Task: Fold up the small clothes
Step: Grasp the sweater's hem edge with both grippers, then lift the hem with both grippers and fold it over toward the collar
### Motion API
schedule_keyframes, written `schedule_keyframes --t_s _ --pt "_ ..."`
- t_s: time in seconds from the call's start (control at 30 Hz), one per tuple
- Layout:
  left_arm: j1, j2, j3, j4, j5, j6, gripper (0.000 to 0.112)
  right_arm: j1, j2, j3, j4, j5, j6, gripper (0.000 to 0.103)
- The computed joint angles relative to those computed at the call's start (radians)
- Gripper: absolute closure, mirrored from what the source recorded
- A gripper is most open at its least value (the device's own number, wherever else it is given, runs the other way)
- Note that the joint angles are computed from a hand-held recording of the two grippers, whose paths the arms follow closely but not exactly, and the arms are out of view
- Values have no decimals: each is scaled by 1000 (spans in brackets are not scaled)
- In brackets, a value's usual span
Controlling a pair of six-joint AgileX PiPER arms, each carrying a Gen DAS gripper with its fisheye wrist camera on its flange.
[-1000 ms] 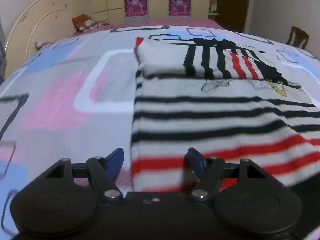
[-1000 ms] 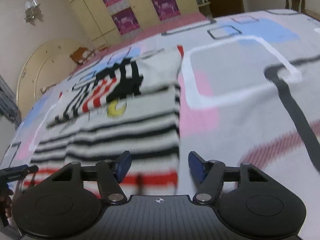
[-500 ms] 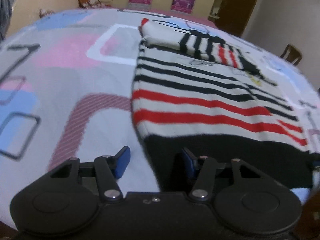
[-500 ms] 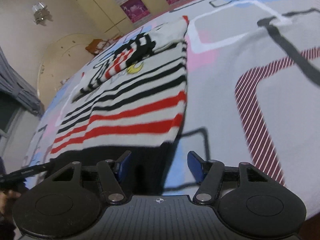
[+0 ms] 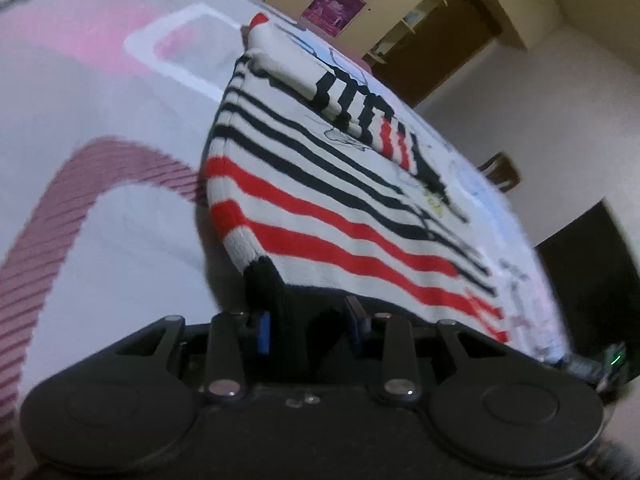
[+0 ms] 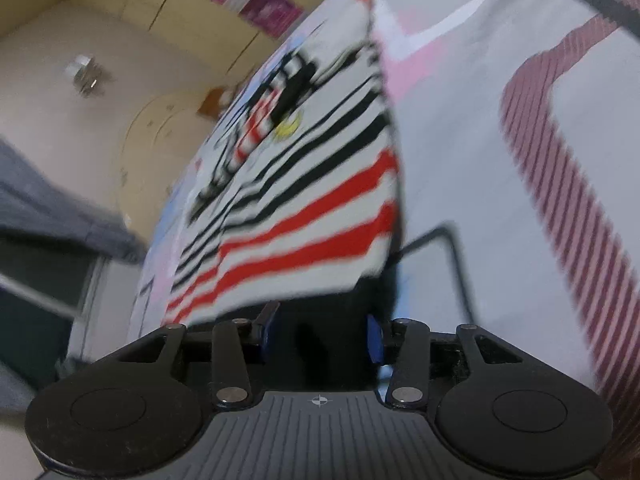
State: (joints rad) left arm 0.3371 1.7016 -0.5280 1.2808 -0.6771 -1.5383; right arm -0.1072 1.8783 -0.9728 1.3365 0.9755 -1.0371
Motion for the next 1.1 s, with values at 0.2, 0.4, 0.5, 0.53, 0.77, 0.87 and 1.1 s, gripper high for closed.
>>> schedule_keyframes --t_s 0.2,0.4,0.5,0.53,0.77,0.87,1.1 --pt "-32 16 18 -133 4 77 86 19 20 -9 8 -8 -2 96" --pt "-78 -88 137 -437 37 275 106 -39 -60 39 102 39 -165 99" --pt "-97 -63 139 -471 72 286 106 -39 -41 24 63 11 -145 98" --pt "-88 -61 142 -474 57 273 106 -40 -33 23 71 12 -141 99" --pt "-90 -154 72 -396 103 137 106 -15 -47 -80 135 20 -129 99" --pt "-91 -138 -36 -350 120 65 106 13 -16 -186 167 -12 -95 99" --pt "-94 99 -497 -89 155 -252 106 96 178 -642 45 -131 220 99"
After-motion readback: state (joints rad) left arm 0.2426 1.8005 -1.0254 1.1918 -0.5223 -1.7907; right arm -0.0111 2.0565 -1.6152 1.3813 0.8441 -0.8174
